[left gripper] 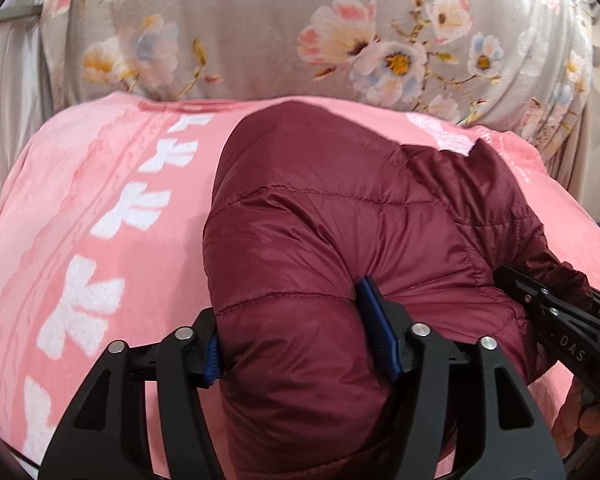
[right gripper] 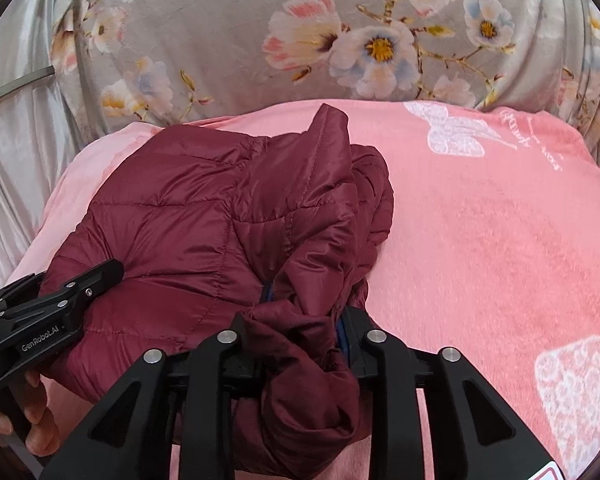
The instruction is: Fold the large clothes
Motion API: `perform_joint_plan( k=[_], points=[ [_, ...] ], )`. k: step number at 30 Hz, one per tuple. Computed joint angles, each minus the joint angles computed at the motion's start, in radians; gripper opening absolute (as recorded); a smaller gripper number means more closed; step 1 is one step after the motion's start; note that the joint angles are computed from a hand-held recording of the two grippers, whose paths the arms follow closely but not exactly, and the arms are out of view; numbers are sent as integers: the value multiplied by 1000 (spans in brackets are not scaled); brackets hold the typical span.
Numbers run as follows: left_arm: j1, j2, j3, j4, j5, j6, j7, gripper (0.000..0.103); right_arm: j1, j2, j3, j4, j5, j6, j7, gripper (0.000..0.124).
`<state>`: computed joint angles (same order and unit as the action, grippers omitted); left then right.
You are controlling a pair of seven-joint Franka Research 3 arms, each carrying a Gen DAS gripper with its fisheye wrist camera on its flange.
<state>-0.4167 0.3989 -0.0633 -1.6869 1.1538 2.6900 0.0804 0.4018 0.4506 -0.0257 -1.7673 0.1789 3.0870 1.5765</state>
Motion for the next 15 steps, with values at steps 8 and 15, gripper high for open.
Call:
perform_joint_plan(
  k=[8, 15],
  points=[
    [-27, -36, -39, -2, -113, -206, 34, 78, -10, -79, 2, -102, 11, 11, -1, 50],
    [-14, -97, -81, -29, -232, -316, 25, 83, 58, -190, -104, -210, -55, 32, 90, 52]
  ],
)
